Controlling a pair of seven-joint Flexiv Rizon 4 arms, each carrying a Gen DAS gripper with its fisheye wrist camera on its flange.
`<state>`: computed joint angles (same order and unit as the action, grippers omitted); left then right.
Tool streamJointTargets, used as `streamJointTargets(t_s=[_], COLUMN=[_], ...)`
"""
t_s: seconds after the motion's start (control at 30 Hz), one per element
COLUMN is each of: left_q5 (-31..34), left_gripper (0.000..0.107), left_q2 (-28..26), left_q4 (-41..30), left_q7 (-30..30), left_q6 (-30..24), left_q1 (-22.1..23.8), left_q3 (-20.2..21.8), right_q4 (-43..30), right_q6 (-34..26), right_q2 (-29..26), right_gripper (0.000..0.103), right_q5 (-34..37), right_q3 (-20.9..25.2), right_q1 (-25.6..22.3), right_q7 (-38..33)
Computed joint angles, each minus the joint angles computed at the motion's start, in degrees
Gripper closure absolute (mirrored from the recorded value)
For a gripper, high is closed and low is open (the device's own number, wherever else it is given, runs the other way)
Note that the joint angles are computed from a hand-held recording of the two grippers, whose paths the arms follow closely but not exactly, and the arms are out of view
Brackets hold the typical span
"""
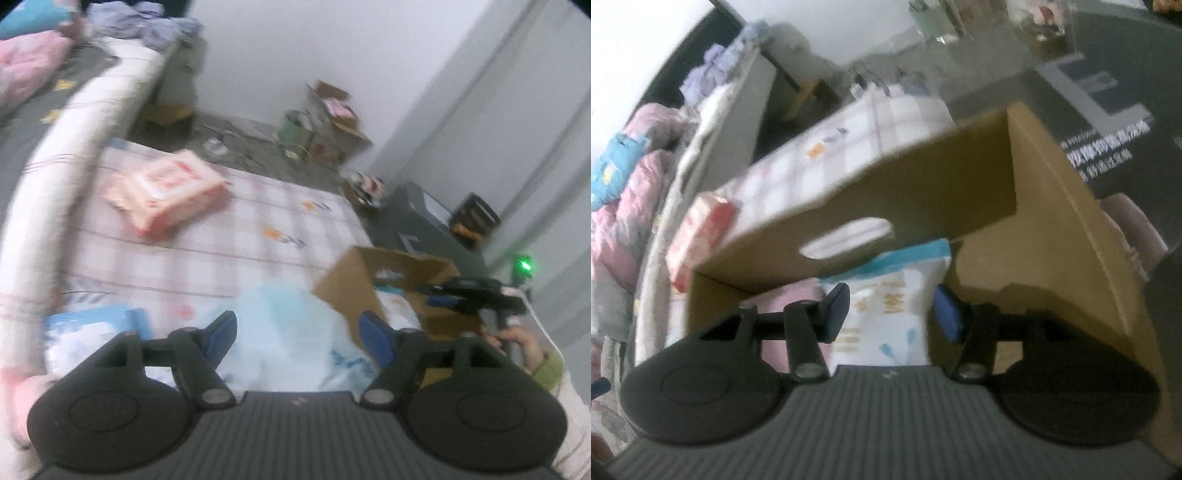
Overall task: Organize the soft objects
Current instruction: 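Carry the cotton-pad bag into the cardboard box with the right tool, then move the right tool back to the bed toward the blue bandage box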
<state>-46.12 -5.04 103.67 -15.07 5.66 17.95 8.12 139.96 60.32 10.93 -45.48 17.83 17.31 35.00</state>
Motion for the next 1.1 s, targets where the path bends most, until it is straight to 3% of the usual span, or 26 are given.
streamJointTargets(t_s=[0.17,0.27,0.4,0.53,0.7,0.83,0.93,1.1], left_q5=[-2.14,-3.01,-2.43,-2.22,-1.2,-1.16,-0.88,0.54], left_gripper=[0.032,0.032,0.032,0.033,0.038,0.044,0.049,0.055], left_q2=[-2.53,-4.0,-5.72,-6.65,-7.66,-7.52,-8.02,-9.63], left_q4=[-2.34,-3.16,-3.73,-3.56,-3.68,-2.32,-2.03,-2.8], left_q7=[-0.68,-1.64,-1.93,-1.22,-0.73,2.76,3.66,3.98], left_q6=[2.15,3.52,5.97,7.47,8.26,11.44,12.95,14.54], left_q1=[3.35,5.22,7.03,8.33,8.54,7.89,7.59,7.64], left_q3=[1.3,1.47,1.29,1.01,0.17,-0.31,-0.5,-0.84], right_q4=[-2.81,-6.39,-12.74,-20.18,-30.32,-40.71,-51.76,-69.0], right_q6=[-0.36,1.28,5.92,10.39,16.69,17.76,11.94,1.57], right_q2=[0.84,-1.39,-7.14,-14.43,-24.59,-34.17,-42.69,-55.73], right_gripper=[0.052,0.052,0.052,0.052,0.052,0.052,0.052,0.056], right_q5=[-5.37,-9.38,-13.87,-13.39,-7.6,5.0,14.94,24.39], right_q3=[1.14,0.77,-0.98,-3.27,-6.23,-3.12,3.61,9.07], right_q1=[0.22,0.72,2.5,5.96,10.58,11.12,8.96,8.5], right_q7=[2.34,2.51,1.28,-3.86,-11.01,-21.6,-33.33,-44.29])
